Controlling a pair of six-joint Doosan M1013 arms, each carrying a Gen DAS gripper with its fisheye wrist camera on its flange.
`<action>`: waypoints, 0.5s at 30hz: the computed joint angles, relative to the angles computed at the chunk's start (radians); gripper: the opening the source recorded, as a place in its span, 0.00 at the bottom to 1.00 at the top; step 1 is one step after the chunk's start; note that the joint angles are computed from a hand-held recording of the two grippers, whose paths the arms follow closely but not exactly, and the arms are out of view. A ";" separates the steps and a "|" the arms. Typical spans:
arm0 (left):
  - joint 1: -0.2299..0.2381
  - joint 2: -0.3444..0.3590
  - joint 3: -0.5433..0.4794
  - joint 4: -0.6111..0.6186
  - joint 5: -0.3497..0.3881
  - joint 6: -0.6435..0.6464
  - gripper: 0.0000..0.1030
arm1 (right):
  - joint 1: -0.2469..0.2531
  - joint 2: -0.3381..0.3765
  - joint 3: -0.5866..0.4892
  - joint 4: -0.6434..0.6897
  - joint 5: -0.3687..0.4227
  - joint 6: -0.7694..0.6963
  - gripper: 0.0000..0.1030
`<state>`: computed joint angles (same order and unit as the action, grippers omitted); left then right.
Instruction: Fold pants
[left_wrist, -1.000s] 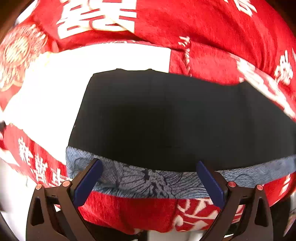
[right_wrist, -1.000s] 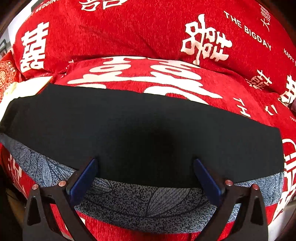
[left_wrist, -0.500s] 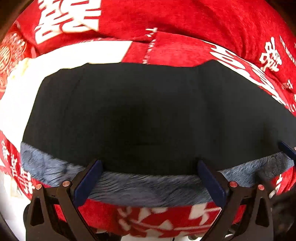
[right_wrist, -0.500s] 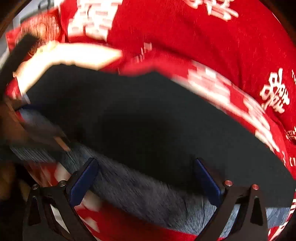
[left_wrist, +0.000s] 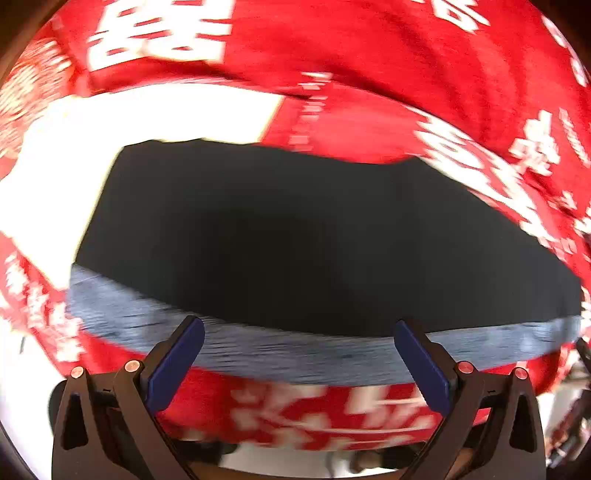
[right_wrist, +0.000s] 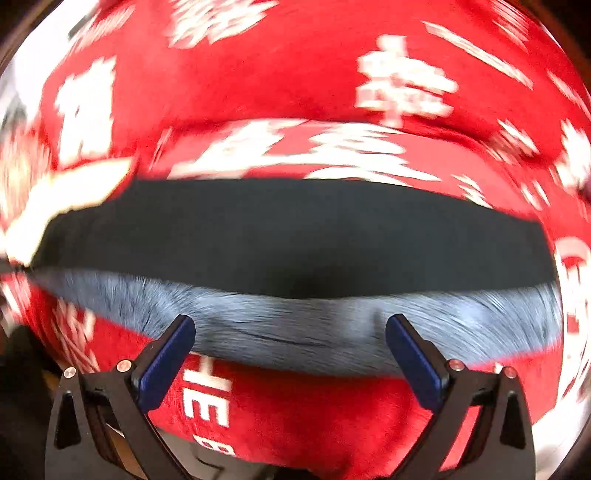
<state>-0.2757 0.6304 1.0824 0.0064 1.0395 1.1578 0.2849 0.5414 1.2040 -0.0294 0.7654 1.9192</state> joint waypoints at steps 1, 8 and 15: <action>-0.012 0.018 -0.033 -0.029 0.017 0.032 1.00 | -0.029 -0.030 0.054 0.017 -0.039 0.071 1.00; -0.132 0.172 -0.312 -0.103 0.205 0.220 1.00 | -0.164 -0.151 0.314 0.139 -0.270 0.280 1.00; -0.178 0.305 -0.540 -0.113 0.386 0.149 1.00 | -0.183 -0.117 0.331 0.454 -0.373 -0.050 1.00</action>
<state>-0.4533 0.9355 0.5423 -0.1068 1.4259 1.3064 0.1020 0.4247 1.5354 0.4244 0.3924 1.8690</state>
